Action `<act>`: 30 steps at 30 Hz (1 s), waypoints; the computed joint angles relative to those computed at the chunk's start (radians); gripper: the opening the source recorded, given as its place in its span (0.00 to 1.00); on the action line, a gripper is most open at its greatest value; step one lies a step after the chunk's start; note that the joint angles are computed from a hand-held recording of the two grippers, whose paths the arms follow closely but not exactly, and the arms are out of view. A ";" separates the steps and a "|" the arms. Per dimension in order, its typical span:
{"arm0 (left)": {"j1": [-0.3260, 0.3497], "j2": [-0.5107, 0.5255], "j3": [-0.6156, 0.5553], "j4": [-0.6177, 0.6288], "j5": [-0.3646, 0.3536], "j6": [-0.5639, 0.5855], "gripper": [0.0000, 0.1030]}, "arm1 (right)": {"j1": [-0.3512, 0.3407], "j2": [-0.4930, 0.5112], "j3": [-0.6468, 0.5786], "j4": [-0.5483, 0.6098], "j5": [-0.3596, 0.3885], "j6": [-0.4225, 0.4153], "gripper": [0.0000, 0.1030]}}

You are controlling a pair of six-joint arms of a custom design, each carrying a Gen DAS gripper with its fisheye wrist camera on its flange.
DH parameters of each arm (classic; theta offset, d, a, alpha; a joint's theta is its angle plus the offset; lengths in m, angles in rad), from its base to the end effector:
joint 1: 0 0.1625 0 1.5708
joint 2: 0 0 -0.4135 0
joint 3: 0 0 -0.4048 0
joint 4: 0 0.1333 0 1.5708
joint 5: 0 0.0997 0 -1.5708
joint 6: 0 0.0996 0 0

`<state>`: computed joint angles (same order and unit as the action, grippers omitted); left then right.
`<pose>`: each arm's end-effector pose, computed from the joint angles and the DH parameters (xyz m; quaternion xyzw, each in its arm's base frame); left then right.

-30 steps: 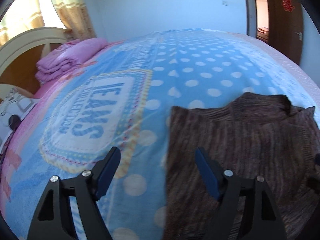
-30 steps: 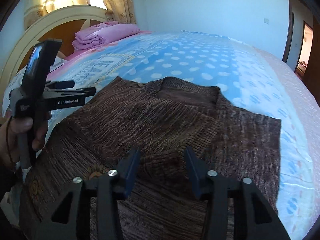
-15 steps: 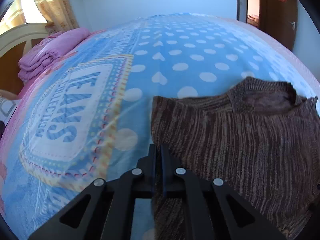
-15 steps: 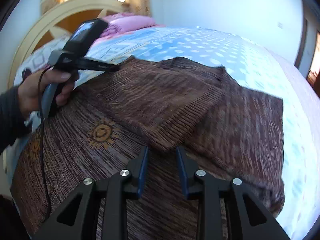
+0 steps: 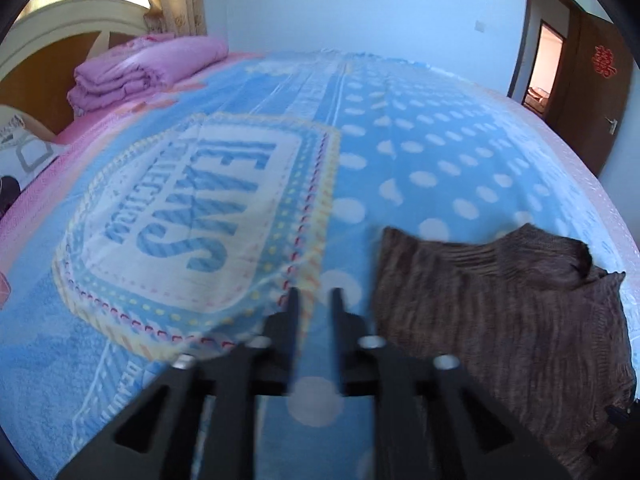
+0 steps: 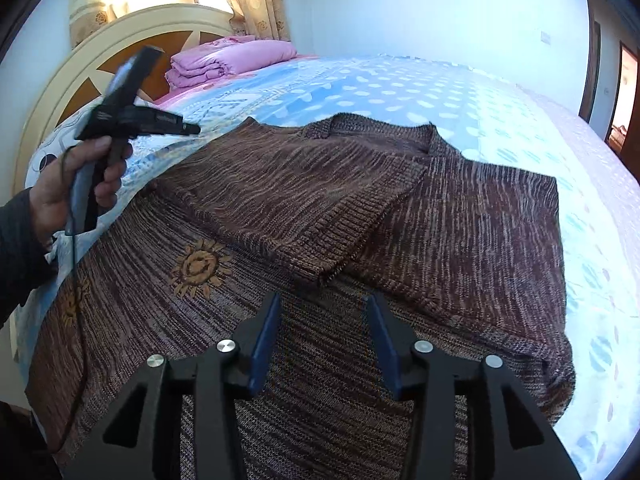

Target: Fold small clothes

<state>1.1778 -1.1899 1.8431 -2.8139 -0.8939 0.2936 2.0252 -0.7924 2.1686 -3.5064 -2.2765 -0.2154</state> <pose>-0.0495 -0.6303 0.2913 0.2129 0.8824 -0.2896 0.3037 0.2783 -0.4131 0.0484 0.2063 -0.8832 0.2968 0.2989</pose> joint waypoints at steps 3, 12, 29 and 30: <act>-0.026 0.001 0.026 -0.043 -0.008 0.032 0.72 | 0.004 0.003 -0.003 -0.006 -0.010 -0.009 0.46; -0.024 0.067 -0.006 0.074 -0.007 0.038 0.07 | 0.000 -0.006 0.010 -0.028 -0.016 0.006 0.46; -0.011 0.021 0.003 0.049 0.046 -0.061 0.27 | 0.005 -0.008 0.026 -0.073 -0.010 -0.017 0.47; -0.016 0.002 0.020 0.040 0.045 -0.056 0.30 | 0.012 -0.007 0.028 -0.093 -0.011 -0.025 0.47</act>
